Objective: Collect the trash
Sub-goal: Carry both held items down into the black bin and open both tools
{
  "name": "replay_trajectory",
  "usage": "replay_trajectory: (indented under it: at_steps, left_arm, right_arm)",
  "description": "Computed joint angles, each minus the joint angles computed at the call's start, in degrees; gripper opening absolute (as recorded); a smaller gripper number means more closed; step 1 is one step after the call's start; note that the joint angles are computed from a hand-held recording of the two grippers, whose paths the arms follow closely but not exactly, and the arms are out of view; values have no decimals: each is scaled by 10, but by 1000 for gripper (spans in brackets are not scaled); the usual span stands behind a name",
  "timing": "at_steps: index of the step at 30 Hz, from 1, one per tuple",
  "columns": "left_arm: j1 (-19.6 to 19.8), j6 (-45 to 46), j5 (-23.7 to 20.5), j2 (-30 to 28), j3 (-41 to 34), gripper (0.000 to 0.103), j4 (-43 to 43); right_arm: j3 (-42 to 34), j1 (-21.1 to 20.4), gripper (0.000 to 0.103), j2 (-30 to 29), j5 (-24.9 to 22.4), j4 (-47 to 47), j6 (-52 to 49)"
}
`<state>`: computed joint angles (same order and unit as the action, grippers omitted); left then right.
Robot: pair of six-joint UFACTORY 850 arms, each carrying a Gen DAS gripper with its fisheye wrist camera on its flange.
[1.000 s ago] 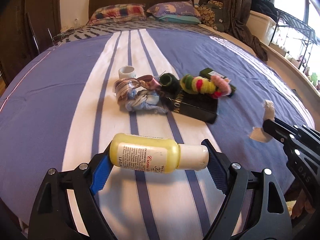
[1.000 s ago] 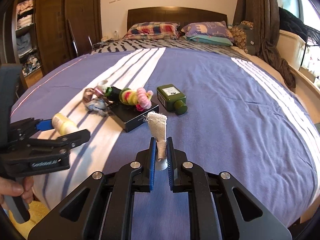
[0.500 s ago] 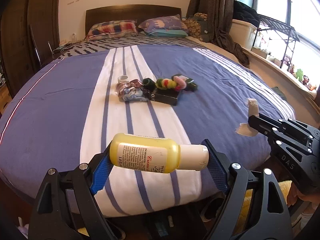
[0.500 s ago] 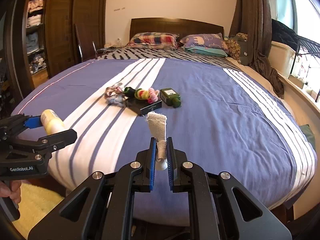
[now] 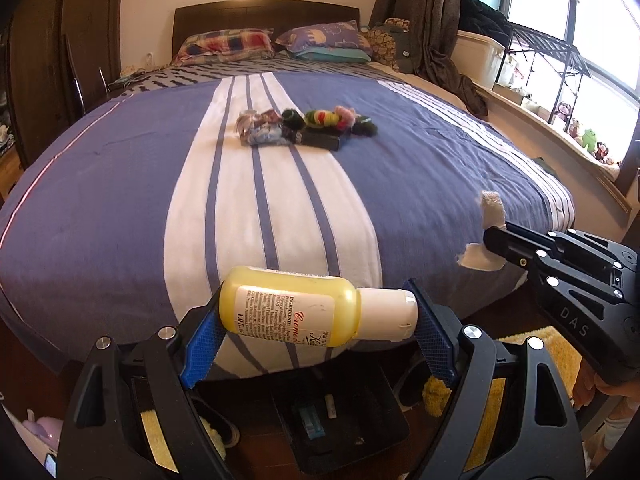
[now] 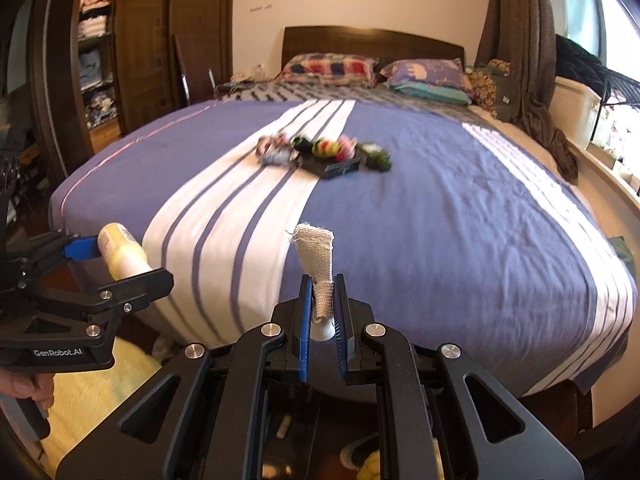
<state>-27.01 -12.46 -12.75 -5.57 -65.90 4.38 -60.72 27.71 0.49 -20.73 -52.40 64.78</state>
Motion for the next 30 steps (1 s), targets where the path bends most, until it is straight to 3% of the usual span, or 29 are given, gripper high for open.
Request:
replay_trajectory:
  at_steps: [10, 14, 21, 30]
  left_arm:
    - [-3, 42, 8, 13, 60, 80, -58]
    - [-1, 105, 2, -3, 76, 80, -127]
    - [-4, 80, -9, -35, 89, 80, -115]
    - [0, 178, -39, -91, 84, 80, -215]
  right_arm:
    - [44, 8, 12, -6, 13, 90, -57]
    - [58, 3, 12, -17, 21, 150, -103]
    - [68, -3, 12, -46, 31, 253, -191]
    - [60, -9, 12, -102, 34, 425, -345]
